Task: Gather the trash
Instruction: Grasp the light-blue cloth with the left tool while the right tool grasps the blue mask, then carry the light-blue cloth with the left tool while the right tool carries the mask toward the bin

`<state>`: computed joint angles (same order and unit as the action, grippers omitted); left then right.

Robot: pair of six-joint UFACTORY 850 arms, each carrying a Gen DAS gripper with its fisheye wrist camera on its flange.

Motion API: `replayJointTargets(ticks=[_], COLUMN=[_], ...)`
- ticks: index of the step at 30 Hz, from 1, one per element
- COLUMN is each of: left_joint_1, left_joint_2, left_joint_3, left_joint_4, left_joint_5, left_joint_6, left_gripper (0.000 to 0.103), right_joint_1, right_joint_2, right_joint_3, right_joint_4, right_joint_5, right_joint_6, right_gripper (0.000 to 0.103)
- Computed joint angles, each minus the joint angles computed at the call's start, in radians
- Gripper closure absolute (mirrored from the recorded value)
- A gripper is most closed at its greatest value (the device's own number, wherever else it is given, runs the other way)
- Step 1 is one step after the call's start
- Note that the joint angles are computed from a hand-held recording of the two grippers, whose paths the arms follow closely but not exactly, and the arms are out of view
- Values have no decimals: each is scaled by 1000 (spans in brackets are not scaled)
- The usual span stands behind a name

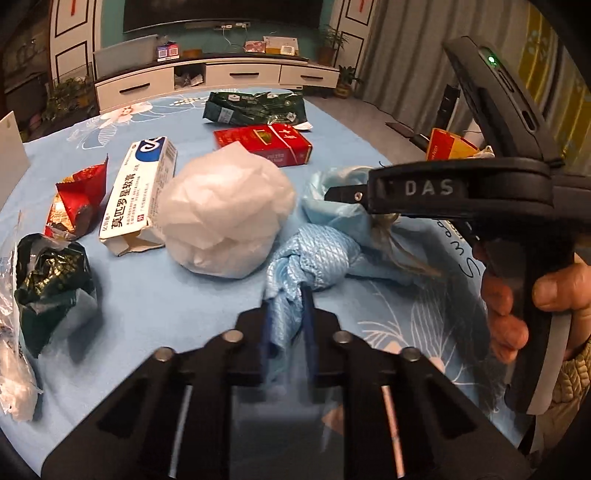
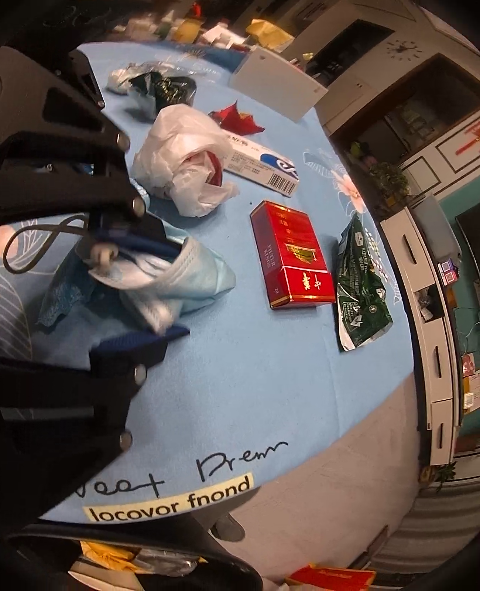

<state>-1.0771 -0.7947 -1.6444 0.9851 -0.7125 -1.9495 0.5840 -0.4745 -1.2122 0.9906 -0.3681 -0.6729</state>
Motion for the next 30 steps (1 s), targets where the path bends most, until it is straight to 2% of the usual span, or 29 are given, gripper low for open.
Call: replayJointTargets(ticks=[2,5,7,11,30], left_joint_1=[1,1,-5,-24,-140], left_joint_2=[10,31,33,42,118], left_joint_3=[17,54,56,61,103], left_joint_4=[12,51,55,76,129], left_joint_5=[16,52,49,40,-149], left_joint_6=[-30,-100,-112,-158,-325], left_gripper=[96,97,97,98,98], right_joint_1=[4,9,8,-9,-50], right_joint_2=[7,29,44,100,372], right_joint_3=[6,28,43,101,316], right_joint_4=[-21,-22,-12,49,241], right_joint_5=[11,46,65,87,93], right_joint_6=[15,11,9,-30,-192], right_gripper=[77,83,88,89,90])
